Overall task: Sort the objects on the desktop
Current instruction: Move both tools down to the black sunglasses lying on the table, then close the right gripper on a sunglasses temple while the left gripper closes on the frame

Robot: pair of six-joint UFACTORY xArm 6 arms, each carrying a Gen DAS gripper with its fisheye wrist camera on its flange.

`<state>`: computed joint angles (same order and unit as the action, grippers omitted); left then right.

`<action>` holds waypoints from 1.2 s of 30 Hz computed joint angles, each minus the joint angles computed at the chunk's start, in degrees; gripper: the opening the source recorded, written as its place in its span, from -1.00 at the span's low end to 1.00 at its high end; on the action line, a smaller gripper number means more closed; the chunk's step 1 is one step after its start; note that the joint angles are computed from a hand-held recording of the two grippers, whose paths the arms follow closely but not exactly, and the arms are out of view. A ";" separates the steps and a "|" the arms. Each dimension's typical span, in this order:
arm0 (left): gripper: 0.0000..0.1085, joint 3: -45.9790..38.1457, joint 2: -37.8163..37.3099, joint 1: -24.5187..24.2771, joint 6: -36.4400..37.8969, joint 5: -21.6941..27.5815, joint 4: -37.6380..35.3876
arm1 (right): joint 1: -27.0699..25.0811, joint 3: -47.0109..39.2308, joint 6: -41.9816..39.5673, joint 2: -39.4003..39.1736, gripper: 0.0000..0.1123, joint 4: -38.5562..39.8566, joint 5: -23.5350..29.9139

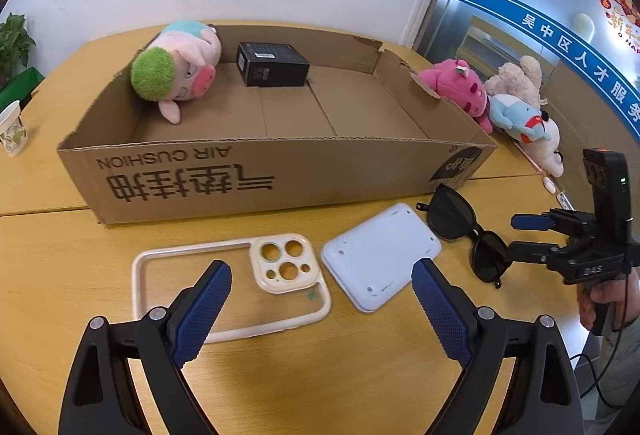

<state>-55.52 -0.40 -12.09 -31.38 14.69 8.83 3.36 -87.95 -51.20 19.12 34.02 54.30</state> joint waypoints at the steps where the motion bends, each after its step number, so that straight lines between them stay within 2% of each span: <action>1: 0.70 -0.51 0.48 -0.39 0.88 -0.01 -0.82 | -0.13 0.18 0.07 0.52 0.44 0.25 -0.88; 5: 0.70 -2.19 1.93 -1.55 3.12 0.58 -2.43 | 0.24 1.48 0.18 1.73 0.37 0.30 -3.94; 7: 0.70 -2.92 2.50 -1.99 3.28 1.14 -2.02 | 0.51 0.88 1.16 2.63 0.01 0.10 -3.41; 10: 0.70 -3.55 3.05 -2.45 1.32 1.50 0.85 | 0.42 1.60 1.15 2.55 -0.32 0.47 -2.00; 13: 0.70 -4.24 3.82 -2.90 3.05 1.52 -1.44 | 0.05 4.29 1.00 0.84 -0.35 2.88 -2.02; 19: 0.70 -8.98 7.86 -4.92 16.39 3.12 -16.60 | -1.85 9.09 2.14 -2.16 -0.42 8.79 -1.84; 24: 0.69 -16.69 13.47 -7.30 30.42 5.86 -34.13 | -3.25 12.61 1.93 -3.93 -0.46 15.27 -1.55; 26: 0.67 -19.79 15.77 -8.25 32.83 7.37 -36.94 | -3.49 13.69 1.98 -4.53 -0.47 16.96 -1.25; 28: 0.61 -22.87 18.06 -9.12 34.03 9.30 -38.56 | -3.81 14.35 2.00 -4.87 -0.48 18.24 -0.72; 31: 0.37 -27.13 21.21 -10.11 38.70 12.73 -43.46 | -3.88 15.34 1.53 -5.51 -0.48 19.54 -0.64; 36: -0.10 -32.15 25.56 -9.97 40.97 18.67 -49.86 | -4.24 15.64 1.09 -5.67 -0.49 20.61 0.60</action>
